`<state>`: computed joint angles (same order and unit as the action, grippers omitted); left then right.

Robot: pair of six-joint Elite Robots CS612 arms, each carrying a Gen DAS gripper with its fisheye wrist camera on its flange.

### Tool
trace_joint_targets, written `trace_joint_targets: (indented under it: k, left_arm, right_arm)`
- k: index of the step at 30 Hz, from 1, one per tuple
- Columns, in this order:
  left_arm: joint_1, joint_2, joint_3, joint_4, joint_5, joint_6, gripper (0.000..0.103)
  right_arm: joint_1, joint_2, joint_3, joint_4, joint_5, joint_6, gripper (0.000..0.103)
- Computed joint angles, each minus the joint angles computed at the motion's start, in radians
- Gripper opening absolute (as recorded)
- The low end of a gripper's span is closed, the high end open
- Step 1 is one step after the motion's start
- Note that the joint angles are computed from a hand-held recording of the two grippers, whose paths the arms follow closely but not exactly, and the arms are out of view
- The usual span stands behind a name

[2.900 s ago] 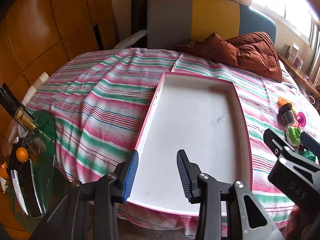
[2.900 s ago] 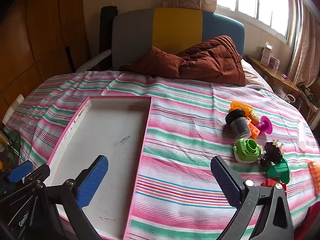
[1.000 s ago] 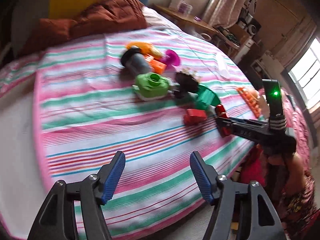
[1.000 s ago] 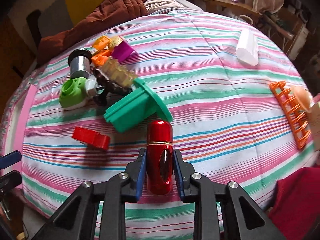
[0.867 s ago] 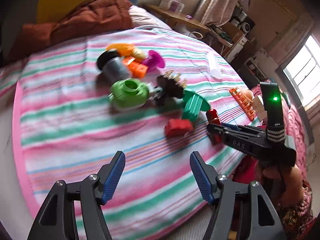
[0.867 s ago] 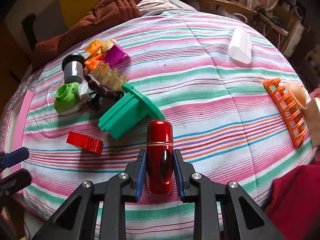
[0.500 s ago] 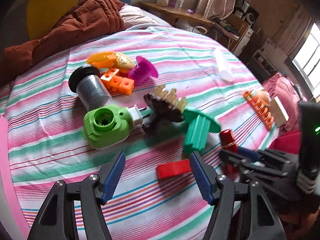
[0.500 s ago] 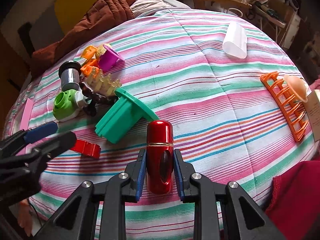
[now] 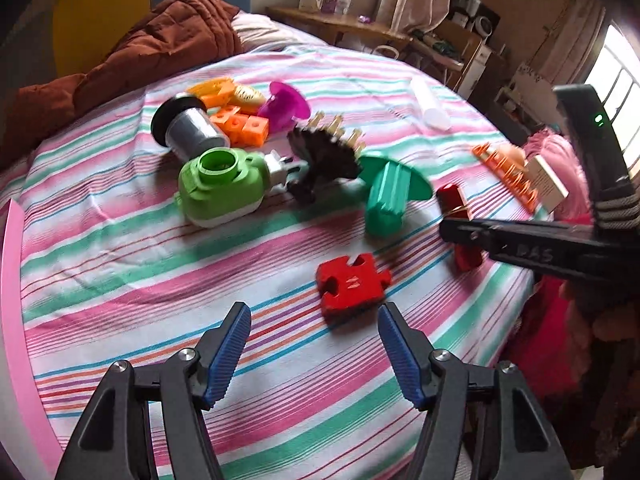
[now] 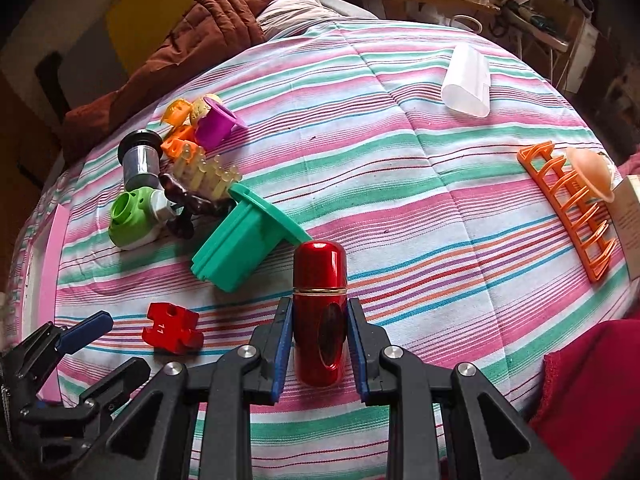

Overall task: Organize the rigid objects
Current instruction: 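Grasp the red puzzle piece with the left gripper while the right gripper holds the bottle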

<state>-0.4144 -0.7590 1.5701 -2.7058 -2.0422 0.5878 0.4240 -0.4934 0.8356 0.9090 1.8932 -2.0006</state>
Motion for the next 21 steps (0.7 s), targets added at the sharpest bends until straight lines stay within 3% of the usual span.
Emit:
trace_joint_targets:
  k: [3, 8, 11, 21]
  left_arm:
    - [-0.010, -0.002, -0.002, -0.005, -0.006, 0.003, 0.066]
    - [-0.051, 0.006, -0.003, -0.005, 0.087, 0.010, 0.052]
    - [-0.046, 0.017, -0.016, 0.018, 0.044, -0.019, 0.049]
    - [-0.041, 0.018, -0.012, -0.001, 0.025, -0.032, 0.049]
  right_arm:
    - [-0.001, 0.000, 0.001, -0.002, -0.003, 0.000, 0.026]
    - [-0.001, -0.001, 0.003, -0.004, -0.003, 0.002, 0.026]
    - [-0.001, 0.000, 0.001, -0.003, -0.001, 0.000, 0.026]
    - [0.002, 0.014, -0.025, 0.009, 0.004, -0.033, 0.026]
